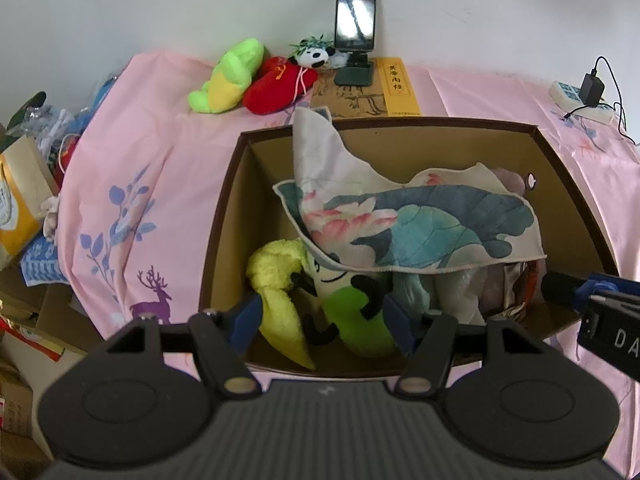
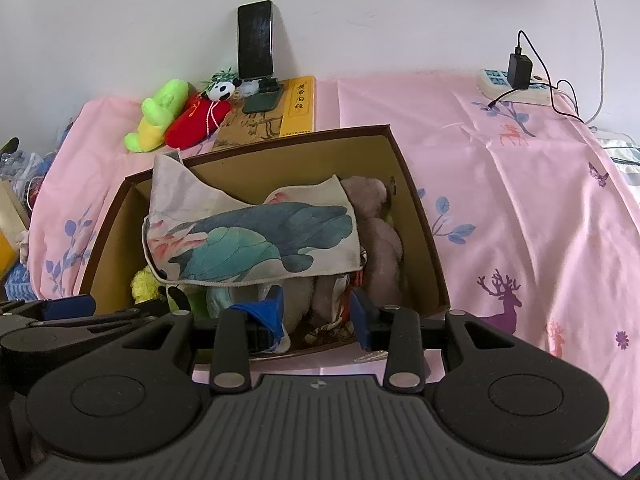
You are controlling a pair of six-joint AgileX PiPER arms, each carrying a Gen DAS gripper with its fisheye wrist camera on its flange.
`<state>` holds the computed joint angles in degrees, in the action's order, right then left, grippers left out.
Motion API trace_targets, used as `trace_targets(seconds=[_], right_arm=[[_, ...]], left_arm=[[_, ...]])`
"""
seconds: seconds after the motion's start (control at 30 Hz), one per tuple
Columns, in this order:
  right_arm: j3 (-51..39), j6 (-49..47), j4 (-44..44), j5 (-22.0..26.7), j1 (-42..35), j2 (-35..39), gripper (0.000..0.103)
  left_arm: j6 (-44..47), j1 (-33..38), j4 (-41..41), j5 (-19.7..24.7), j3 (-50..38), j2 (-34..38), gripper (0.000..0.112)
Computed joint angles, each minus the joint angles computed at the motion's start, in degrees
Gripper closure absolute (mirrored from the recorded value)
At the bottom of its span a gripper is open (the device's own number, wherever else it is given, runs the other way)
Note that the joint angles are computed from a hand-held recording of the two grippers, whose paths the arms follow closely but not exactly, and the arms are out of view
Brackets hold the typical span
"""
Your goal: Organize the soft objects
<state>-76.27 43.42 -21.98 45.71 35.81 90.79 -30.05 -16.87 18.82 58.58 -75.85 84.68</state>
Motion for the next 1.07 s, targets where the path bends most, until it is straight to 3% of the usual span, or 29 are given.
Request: trace_targets(seconds=[1.07], right_arm=[[-5.1,-2.2,0.1,0.5,0.2,5.8,0.08]], left_arm=[[3.7,4.9,-4.4,-5.4,0.6,3.1,0.049]])
